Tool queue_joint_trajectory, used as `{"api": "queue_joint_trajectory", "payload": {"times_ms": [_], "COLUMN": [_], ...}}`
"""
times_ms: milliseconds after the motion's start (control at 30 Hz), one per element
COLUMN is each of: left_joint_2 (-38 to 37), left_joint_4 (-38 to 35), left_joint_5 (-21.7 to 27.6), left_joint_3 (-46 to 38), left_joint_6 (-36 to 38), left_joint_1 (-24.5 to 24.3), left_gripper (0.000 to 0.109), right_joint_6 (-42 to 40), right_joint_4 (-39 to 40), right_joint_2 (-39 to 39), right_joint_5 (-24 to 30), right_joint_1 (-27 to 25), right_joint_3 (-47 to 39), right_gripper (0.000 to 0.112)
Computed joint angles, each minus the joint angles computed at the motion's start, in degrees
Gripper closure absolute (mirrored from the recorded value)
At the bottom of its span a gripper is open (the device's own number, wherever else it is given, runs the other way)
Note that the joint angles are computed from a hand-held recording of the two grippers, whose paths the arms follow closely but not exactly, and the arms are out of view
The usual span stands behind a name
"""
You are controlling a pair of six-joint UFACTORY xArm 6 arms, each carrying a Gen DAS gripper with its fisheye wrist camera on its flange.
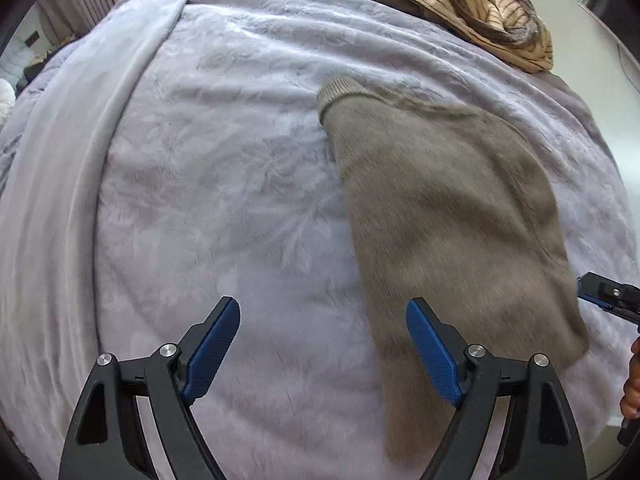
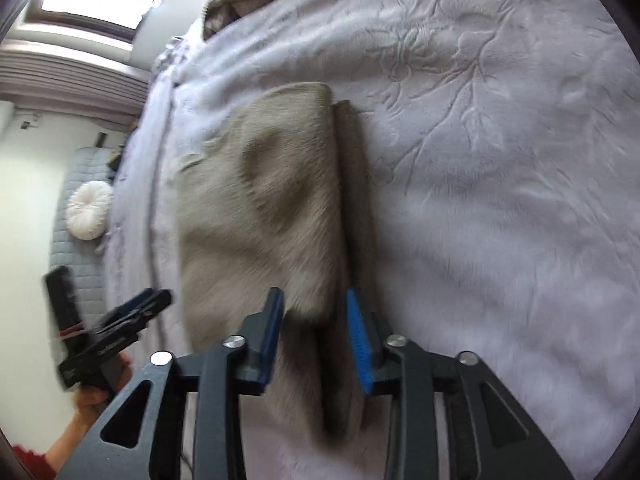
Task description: Fold small clothes
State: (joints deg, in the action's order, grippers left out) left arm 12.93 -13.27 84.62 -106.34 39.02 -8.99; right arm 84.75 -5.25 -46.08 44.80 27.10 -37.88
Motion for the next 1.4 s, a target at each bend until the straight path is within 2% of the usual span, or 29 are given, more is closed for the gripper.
{"api": "queue_joint_trajectory", "payload": {"times_ms": [100,167,200,300,333,367,400,433,500,633,767,933,1000,1100,1233,1400], "left_joint_2": [-2.04,-4.45,-5.67,-8.54,-8.98,-9.32,-9.89,-10.75,-11.7,-12.24,-12.89,-13.74,-13.71,-13.77,-14.2,-13.89], "left_joint_4": [-0.62,0.53,0.77,2.33,2.63,2.86,3.64,4.78,4.99,5.72,6.46,6.84,6.86,6.66,6.94,7.0], "left_joint_5": [2.19,1.19,0.6,-1.62,-1.69,-1.48,-1.85,-2.96,-3.41,-2.73,-2.8,-3.52,-3.5,-3.53,-4.18,-3.76], "left_joint_3": [2.5,6.55,8.62,14.54,15.63,16.52,17.7,19.16,20.5,20.42,20.9,21.83,21.83,22.24,22.82,22.5], "left_joint_6": [0.03,0.03,0.28,1.44,1.58,1.81,2.11,1.23,2.11,0.84,-0.47,-0.73,-1.35,-2.0,-1.9,-2.58], "left_joint_1": [0.33,-0.36,-0.51,-1.05,-1.05,-0.95,-1.0,-1.24,-0.95,-0.73,-0.96,-1.09,-1.44,-1.77,-1.88,-1.84], "left_gripper": [0.022,0.022,0.022,0.022,0.022,0.021,0.014,0.012,0.012,0.012,0.012,0.012,0.012,0.012,0.012,0.012], "right_joint_6": [3.03,1.49,-0.1,-1.99,-0.81,1.49,4.78,7.35,10.62,11.44,12.35,6.12,1.51,-1.75,2.42,4.08], "right_joint_4": [-1.96,-2.71,-3.32,-3.07,-2.59,-1.52,-0.24,-0.03,-0.66,-1.75,-7.03,-9.31,-7.22,-2.19,-0.19,-1.24], "right_joint_2": [-0.75,2.33,4.62,9.97,9.38,7.85,5.47,3.92,1.94,1.84,3.08,6.02,9.85,11.77,7.59,5.61], "right_joint_5": [0.65,3.21,6.15,15.82,16.28,14.68,11.96,9.9,7.96,13.0,19.34,15.59,14.75,13.99,9.4,12.64], "right_joint_1": [3.5,5.12,5.98,7.35,7.47,7.31,7.26,7.4,8.04,9.65,11.93,10.83,8.74,5.53,4.14,5.68], "right_joint_3": [-0.71,-4.04,-6.59,-11.68,-10.45,-7.74,-4.12,-1.78,0.59,-2.08,-8.01,-11.51,-13.31,-11.66,-5.12,-5.61], "right_gripper": [0.067,0.08,0.099,0.104,0.104,0.104,0.104,0.104,0.104,0.103,0.103,0.103,0.103,0.104,0.111,0.11]}}
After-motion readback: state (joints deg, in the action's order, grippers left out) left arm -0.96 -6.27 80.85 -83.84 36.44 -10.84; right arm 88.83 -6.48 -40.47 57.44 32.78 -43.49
